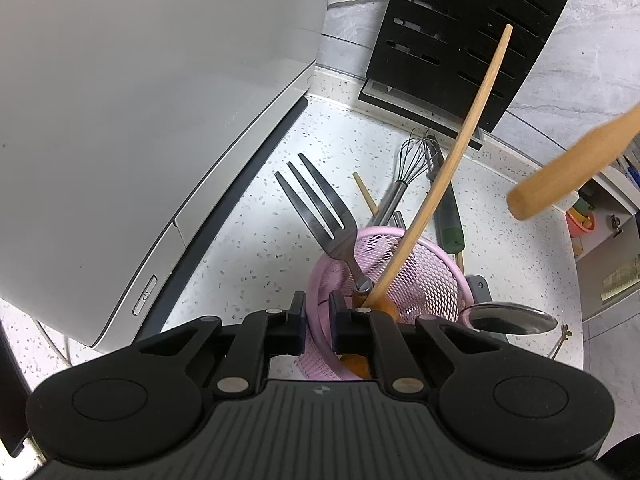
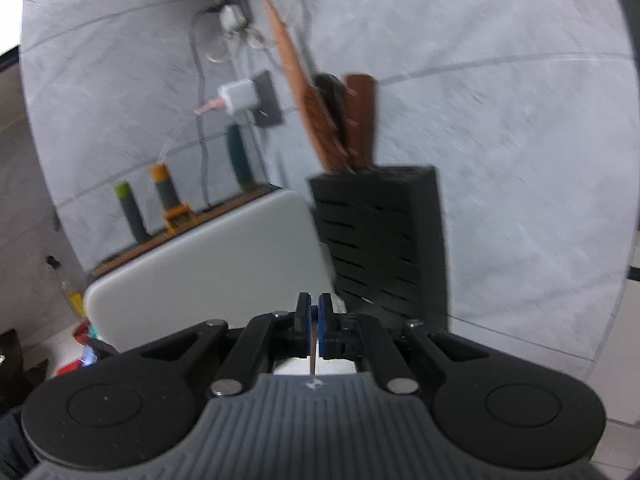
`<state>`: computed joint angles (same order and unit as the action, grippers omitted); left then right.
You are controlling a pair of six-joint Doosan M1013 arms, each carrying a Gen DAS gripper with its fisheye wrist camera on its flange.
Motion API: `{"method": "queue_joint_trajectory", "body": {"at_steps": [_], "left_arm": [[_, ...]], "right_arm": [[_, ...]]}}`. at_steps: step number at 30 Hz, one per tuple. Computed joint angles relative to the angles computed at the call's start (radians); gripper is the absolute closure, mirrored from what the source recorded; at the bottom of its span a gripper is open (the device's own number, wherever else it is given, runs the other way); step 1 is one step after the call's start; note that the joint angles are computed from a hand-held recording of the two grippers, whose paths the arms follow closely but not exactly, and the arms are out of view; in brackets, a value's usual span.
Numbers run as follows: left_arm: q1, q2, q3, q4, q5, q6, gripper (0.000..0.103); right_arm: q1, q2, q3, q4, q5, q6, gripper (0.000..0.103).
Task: Organize utensils
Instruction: 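Lower the wooden spatula into the pink cup and open the right gripper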
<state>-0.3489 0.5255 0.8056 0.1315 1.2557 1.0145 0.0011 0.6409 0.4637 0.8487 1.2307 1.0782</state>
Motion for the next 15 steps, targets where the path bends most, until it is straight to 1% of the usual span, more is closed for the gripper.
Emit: {"method": "queue_joint_trajectory", "body": {"at_steps": [8, 15], "left_arm": [[0.007, -0.005, 0.007, -0.023, -0.009, 0.008, 0.091], [0.007, -0.004, 0.006, -0.027, -0.009, 0.010, 0.091]], "right_arm": [[0.030, -0.019, 0.020, 0.073, 0.020, -0.059, 0.103], [0.071, -0.024, 0.045, 0.036, 0.090, -0.115, 0.103]]}}
